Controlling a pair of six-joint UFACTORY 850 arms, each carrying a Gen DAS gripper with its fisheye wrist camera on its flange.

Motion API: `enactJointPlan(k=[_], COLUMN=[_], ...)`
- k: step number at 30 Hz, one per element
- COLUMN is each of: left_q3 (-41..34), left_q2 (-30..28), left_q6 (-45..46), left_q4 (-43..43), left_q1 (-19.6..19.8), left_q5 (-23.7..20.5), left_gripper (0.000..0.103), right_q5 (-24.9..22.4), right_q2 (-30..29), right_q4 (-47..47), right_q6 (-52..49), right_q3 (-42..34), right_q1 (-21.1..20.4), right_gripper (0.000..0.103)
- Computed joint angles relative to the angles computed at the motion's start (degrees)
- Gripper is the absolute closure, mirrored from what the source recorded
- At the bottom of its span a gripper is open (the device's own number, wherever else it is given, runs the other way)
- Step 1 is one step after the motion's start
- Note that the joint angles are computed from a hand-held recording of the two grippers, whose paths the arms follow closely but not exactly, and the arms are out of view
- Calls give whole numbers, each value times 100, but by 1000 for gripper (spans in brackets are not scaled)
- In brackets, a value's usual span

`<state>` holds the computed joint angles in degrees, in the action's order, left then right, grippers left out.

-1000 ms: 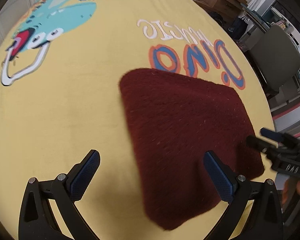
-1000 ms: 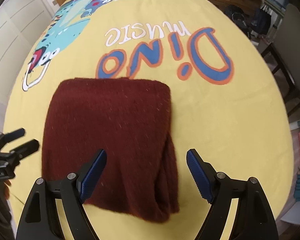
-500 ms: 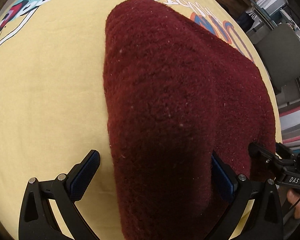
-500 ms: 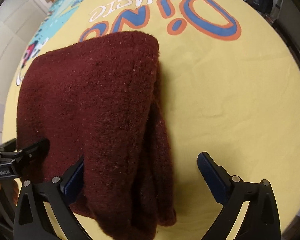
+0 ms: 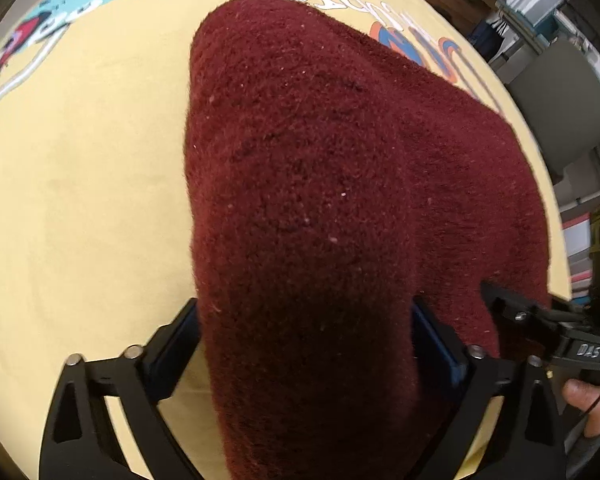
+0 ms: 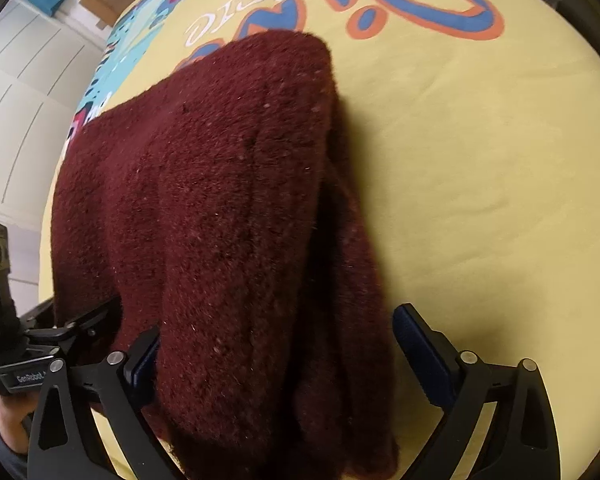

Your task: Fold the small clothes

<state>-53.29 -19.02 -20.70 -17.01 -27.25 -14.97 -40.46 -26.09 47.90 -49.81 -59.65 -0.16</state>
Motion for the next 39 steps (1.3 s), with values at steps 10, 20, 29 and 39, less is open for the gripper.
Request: enactJointPlan(k=[10, 20, 29, 39], left_q3=[20, -89, 351, 1237], left_q2=[157, 518, 1538, 1873], left_q6=[904, 821, -10, 396], left_q4=[-556, -287, 1116, 526], left_q1=[83, 40, 205, 714], left_q5=[-168, -241, -334, -20], left_gripper=[44, 57, 57, 57], right_q5=[-85, 410, 370, 727], right_q2=[334, 974, 1403, 993], right_q4=[-184, -549, 96, -120], right_q6=[229, 674, 259, 790], right_q3=[116, 368, 458, 275], right_q1=[106, 387, 714, 1764], right_gripper=[48, 60, 60, 60])
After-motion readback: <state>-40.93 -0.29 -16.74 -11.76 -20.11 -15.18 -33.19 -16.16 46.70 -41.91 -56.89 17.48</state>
